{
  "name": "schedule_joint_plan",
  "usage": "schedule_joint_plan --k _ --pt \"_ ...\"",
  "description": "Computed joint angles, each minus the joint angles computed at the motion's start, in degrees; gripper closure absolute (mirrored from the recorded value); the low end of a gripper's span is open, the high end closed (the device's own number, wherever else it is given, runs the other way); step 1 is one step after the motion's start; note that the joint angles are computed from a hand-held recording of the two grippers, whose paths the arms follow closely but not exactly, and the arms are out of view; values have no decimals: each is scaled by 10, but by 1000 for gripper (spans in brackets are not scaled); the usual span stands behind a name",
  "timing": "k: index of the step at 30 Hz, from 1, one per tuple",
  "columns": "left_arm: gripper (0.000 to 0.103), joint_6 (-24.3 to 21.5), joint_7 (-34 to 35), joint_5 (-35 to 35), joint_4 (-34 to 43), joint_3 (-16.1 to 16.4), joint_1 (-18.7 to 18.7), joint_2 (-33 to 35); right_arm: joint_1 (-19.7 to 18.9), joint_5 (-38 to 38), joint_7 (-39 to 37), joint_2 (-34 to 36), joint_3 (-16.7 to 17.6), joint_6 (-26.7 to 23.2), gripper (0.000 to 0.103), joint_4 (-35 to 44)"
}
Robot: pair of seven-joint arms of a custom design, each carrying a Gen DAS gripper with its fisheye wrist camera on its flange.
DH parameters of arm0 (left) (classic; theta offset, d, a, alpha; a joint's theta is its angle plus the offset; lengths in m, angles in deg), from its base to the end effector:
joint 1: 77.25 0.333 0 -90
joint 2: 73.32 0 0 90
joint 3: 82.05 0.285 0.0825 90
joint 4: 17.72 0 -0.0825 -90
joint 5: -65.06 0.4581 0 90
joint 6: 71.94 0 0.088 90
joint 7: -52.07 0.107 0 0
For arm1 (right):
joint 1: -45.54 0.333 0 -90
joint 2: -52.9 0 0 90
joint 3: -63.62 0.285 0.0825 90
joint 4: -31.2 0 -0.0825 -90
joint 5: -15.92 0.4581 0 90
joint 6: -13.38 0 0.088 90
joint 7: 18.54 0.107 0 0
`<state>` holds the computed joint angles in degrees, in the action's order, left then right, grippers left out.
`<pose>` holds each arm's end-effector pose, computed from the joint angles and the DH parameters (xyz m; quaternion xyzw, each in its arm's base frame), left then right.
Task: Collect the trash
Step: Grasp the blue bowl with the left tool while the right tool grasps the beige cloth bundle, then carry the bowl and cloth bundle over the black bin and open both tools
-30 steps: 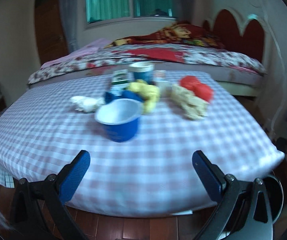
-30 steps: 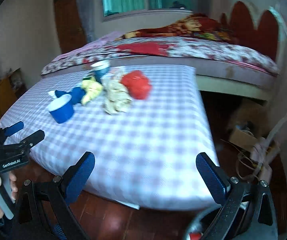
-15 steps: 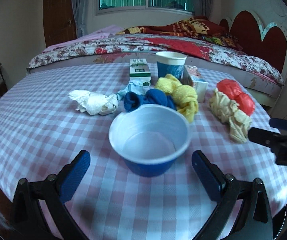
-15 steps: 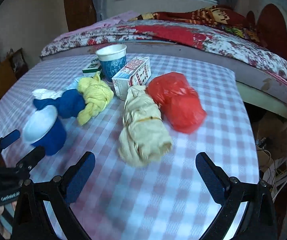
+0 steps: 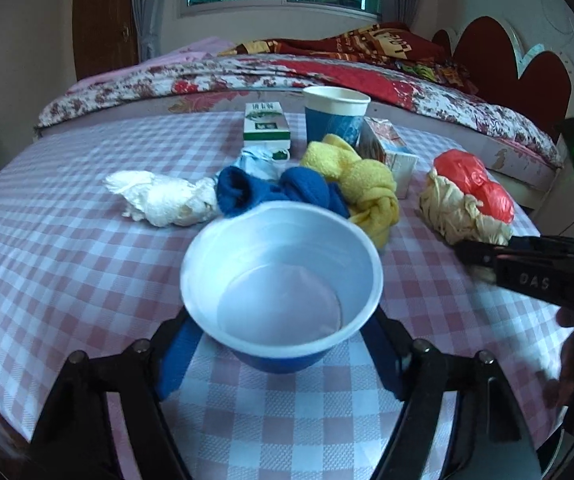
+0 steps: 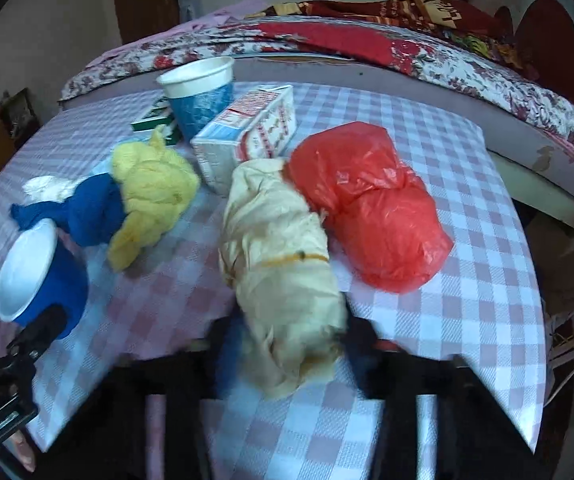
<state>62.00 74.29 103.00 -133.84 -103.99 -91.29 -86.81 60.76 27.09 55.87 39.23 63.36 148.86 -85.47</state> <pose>0.4947 -0.3639 0.5572 -0.7074 0.5800 -0.2763 0.2947 0.5882 0.1595 0.5640 -0.8062 0.5151 -0.1378 0.2565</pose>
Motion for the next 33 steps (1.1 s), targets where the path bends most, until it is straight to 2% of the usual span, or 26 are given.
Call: schedule_joint_plan --k 2,6,20,33 --pt "27 9 2 -6 -10 0 -3 -10 3 8 -18 -20 -3 12 74 -20" --pt "27 11 -7 -10 -26 -8 -4 -30 13 25 -47 -70 -15 24 77 -68" --pt "27 14 -16 -5 -28 -45 -7 -55 23 51 -61 -230 -62 38 77 -189" --pt "27 14 -22 48 32 -71 -42 -8 -22 6 -50 -385 -105 18 77 -277"
